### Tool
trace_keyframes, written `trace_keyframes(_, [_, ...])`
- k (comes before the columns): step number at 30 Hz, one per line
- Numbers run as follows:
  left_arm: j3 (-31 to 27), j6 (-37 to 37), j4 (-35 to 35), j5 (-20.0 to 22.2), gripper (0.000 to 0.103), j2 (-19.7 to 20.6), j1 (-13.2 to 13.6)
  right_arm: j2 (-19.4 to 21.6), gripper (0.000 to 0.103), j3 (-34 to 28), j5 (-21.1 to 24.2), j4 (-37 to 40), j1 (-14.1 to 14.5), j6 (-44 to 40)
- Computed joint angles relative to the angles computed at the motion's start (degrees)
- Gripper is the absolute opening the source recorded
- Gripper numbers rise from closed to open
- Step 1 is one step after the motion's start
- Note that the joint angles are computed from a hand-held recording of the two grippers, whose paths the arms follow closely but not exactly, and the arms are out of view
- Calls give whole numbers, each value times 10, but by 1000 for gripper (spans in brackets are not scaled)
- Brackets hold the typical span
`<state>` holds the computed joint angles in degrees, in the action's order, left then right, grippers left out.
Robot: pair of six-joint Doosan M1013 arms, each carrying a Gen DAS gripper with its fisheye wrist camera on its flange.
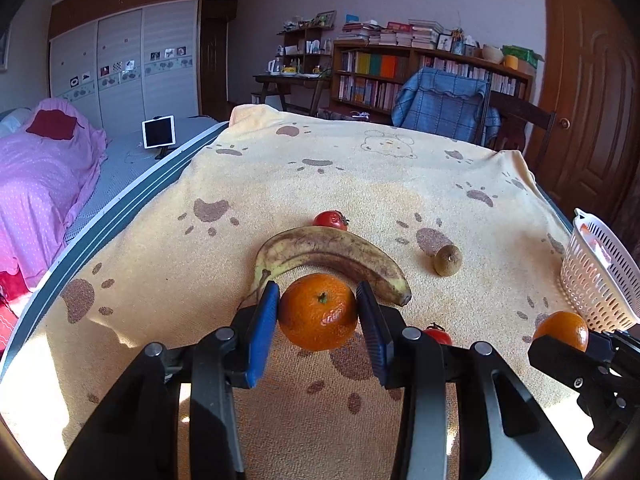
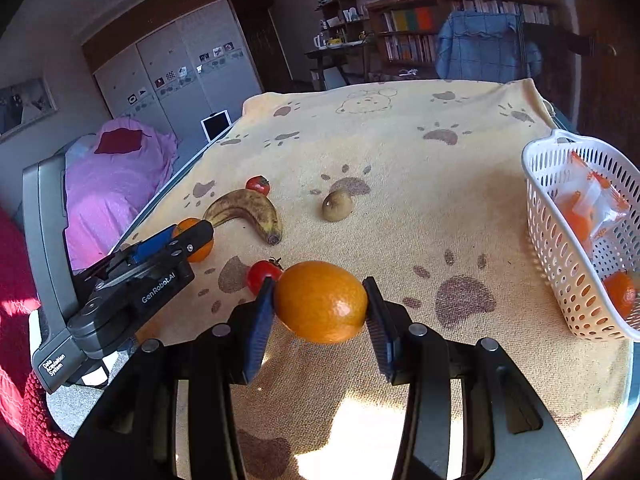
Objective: Organize fruits
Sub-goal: 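Carry the orange into the white basket and release it with the right gripper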
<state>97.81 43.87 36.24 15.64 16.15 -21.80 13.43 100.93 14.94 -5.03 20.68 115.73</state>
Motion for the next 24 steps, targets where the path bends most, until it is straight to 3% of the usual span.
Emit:
trace_keyframes(7, [4, -51, 67, 7, 40, -4, -8, -28, 45, 22, -16, -158, -13, 170])
trace_keyframes(15, [0, 8, 8, 14, 40, -8, -13, -57, 45, 46, -3, -387, -41, 412])
trace_keyframes(19, [-1, 31, -14, 14, 40, -12, -18, -63, 45, 52, 14, -450, -58, 483])
trace_keyframes(24, [-3, 30, -1, 18, 40, -14, -31, -63, 45, 56, 35, -468, -78, 505])
